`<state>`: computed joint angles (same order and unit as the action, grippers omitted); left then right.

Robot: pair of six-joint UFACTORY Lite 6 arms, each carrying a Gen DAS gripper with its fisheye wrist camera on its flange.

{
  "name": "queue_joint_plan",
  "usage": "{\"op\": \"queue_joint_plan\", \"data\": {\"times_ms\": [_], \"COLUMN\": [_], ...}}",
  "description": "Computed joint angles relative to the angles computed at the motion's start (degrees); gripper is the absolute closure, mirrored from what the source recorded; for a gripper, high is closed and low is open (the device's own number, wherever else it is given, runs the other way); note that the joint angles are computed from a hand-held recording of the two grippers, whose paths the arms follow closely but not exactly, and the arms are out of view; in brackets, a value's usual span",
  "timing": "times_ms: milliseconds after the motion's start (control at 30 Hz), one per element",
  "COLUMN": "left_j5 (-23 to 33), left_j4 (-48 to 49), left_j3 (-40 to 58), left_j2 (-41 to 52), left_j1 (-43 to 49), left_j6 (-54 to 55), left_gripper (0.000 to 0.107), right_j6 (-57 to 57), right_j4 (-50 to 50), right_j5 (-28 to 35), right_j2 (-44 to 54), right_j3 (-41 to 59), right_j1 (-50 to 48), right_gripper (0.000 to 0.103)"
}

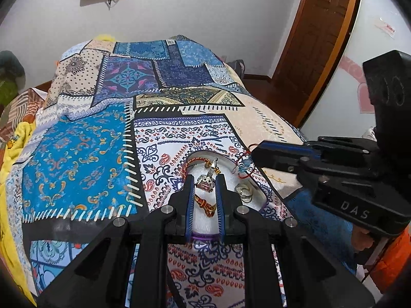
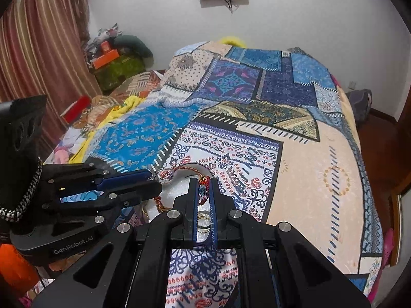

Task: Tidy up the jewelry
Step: 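Carry the pendant with the left tool toward the tin while the right tool carries the red bracelet, then open the left tool to drop the pendant into the tin while the right tool releases the bracelet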

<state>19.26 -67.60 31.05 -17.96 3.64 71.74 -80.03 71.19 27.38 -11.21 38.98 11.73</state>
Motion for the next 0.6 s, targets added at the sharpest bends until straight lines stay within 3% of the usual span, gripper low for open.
{"op": "queue_joint_plan", "data": {"times_ms": [300, 600], "left_j5": [0.2, 1.8], "left_j4": [-3.8, -0.7], "left_j3": [0.5, -0.9], "left_j2": [2.5, -0.7], "left_j1": [-0.2, 1.5], "left_j6": [4.0, 0.8], "left_gripper": [0.092, 0.092], "right_j6": [0.4, 6.1], "right_j4": [-1.5, -7.6], "right_j5": [-0.2, 1.9], "right_j2": [5.9, 6.9], "right_j3": [2.7, 3.5], "right_j1": [1.4, 1.1], "right_gripper": [0.096, 0.095]}}
